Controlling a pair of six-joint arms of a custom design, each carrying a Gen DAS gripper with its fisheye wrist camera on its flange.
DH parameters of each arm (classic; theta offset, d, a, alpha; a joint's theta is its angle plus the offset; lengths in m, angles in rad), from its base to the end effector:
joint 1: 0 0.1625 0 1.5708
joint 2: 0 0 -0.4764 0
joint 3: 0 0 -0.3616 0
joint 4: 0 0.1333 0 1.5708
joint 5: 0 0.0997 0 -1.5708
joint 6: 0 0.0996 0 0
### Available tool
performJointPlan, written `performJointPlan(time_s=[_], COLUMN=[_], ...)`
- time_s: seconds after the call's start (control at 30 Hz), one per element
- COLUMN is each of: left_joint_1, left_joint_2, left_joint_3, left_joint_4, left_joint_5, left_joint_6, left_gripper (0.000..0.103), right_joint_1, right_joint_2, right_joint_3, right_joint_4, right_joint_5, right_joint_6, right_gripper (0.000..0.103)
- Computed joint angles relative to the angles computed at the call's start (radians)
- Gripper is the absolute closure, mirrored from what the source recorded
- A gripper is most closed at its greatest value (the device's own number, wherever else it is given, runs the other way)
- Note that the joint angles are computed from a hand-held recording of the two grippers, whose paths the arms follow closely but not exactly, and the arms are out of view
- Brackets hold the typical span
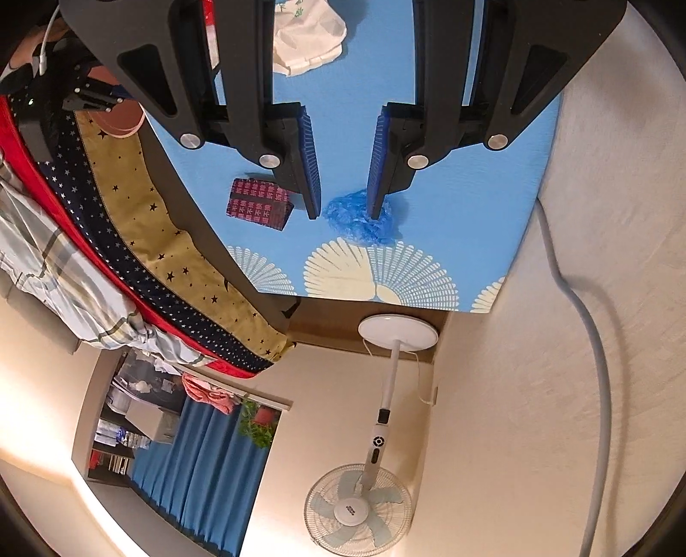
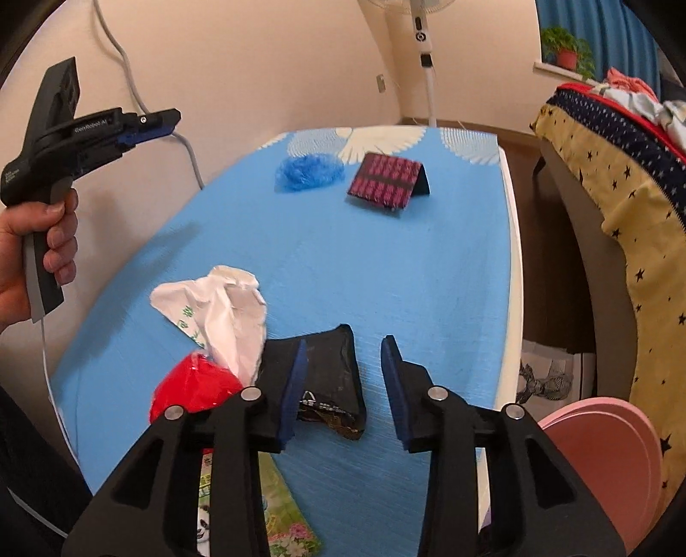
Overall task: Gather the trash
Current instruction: 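Grasp the black plastic wrapper with the right tool and lift it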
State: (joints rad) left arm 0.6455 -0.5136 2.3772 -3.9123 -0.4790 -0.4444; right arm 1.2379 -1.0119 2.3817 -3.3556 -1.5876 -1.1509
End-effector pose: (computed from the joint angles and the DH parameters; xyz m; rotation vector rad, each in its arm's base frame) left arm -0.2023 -0.4299 0.0554 0.2121 2.2606 -1.2869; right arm -0.0247 -0.4742 0.1612 1.1164 -2.5882 0.4215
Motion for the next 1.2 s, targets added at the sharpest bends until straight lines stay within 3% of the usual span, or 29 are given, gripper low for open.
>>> performJointPlan(time_s=[0.43, 0.63, 0.7, 1.07, 1.13, 1.2], left_joint_1=[0.078, 0.132, 0.154, 0.249, 0.266, 0.281], left_joint_2=[0.03, 0.047, 0.052, 0.088, 0.088, 0.089], left_joint_3=[-0.068, -0.109, -0.126, -0.243, -0.255, -0.262], left_joint_4=[0.004, 0.0, -0.004, 0.034, 0.031, 0.023], left_joint_5=[-0.027, -0.045, -0.058, -0.107, -0.114, -0.124], left_joint_6=[0.07, 0.118, 0.131, 0.193, 0.187, 0.178], left_gripper=[0.081, 0.081, 0.081, 0.08, 0.075, 0.063], right_joint_1=[0.013, 0.02, 0.023, 0.028, 0.028, 0.028], right_joint_2=[0.067, 0.08, 0.08, 0.038, 0.03, 0.028], right_joint_3=[-0.024, -0.006, -0.004, -0.053, -0.065, -0.075], right_joint_4=[-0.012, -0.047, -0.046, -0.029, -0.023, -0.017], right_joint_5=[-0.087, -0.091, -0.096, -0.028, -0.016, -0.013], right_joint_6=[-0.016, -0.054, -0.064, 0.048, 0.071, 0.083], right_gripper=[0.067, 0.09, 0.103, 0.103, 0.103, 0.103])
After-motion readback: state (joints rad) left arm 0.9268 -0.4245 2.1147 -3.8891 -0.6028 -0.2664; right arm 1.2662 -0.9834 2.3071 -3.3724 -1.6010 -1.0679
